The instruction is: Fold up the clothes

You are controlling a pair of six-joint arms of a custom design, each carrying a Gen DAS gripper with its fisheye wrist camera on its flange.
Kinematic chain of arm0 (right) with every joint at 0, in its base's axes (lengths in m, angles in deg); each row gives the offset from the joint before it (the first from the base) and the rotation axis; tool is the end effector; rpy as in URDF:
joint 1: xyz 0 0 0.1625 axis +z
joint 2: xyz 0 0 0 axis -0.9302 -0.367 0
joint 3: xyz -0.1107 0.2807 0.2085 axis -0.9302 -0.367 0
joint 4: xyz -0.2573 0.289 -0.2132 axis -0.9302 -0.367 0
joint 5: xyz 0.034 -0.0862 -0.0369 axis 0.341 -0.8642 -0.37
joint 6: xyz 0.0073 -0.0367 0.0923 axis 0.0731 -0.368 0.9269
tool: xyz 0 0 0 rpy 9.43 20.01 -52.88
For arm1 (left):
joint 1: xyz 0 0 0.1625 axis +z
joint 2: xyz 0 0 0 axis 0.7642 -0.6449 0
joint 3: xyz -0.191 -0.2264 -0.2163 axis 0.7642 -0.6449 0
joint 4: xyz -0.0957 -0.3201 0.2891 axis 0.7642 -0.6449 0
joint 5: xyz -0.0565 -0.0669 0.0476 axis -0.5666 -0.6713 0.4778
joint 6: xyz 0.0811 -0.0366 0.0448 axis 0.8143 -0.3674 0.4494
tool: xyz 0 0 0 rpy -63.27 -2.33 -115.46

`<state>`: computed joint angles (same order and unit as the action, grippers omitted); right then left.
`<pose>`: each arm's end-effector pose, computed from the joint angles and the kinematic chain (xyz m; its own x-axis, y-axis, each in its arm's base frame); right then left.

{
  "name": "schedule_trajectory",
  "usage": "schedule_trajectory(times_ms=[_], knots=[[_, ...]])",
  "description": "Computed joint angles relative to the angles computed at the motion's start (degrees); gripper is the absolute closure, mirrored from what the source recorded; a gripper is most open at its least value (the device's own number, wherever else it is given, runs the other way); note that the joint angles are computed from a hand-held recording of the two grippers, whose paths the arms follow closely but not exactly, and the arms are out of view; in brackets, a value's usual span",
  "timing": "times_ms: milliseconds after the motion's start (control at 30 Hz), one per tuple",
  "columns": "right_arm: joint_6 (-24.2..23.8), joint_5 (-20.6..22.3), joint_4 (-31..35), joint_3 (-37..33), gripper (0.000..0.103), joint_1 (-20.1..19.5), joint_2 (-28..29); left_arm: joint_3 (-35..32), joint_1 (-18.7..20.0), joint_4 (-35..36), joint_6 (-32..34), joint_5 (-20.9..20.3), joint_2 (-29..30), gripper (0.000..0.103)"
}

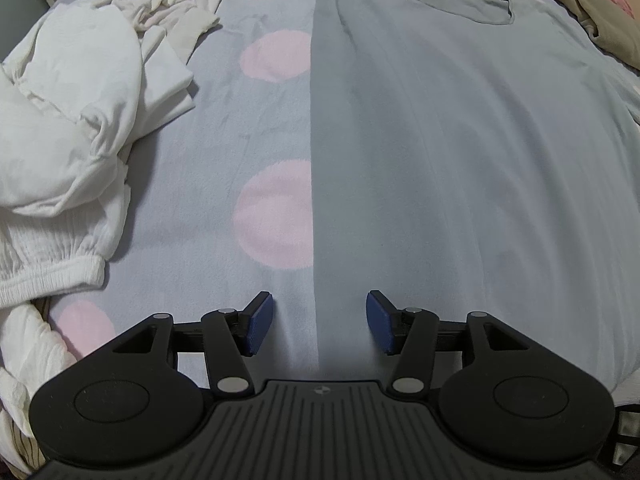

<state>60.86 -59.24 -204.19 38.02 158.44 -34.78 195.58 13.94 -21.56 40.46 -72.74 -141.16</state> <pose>0.0510 -0.5913 0.2985 -0.5497 0.3565 0.7555 -0.1416 0.8515 -0.5048 0.0037 -0.4619 0.3618 -0.6906 0.0221 -0.7229 0.2196 0.9588 -0.1805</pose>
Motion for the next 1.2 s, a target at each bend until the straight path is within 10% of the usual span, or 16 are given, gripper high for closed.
schedule_trajectory(times_ms=[133,500,600,1200], knots=[[9.5,5.4,9.6,1.3,0.07,-0.5,-4.1,-0.2,-0.1,0.9,-0.7,-0.3,0.0,0.053],[24.9,11.7,26.2,4.5,0.07,-3.5,-10.7,-0.4,-0.3,1.9,-0.5,0.2,0.2,0.053],[23.1,9.0,25.5,4.4,0.099,-2.3,-9.5,-0.5,-0.1,1.9,0.1,0.2,0.1,0.053],[-9.6,-9.2,-10.8,1.7,0.098,0.1,0.4,-0.8,0.3,1.4,-0.1,-0.2,0.4,0.05]])
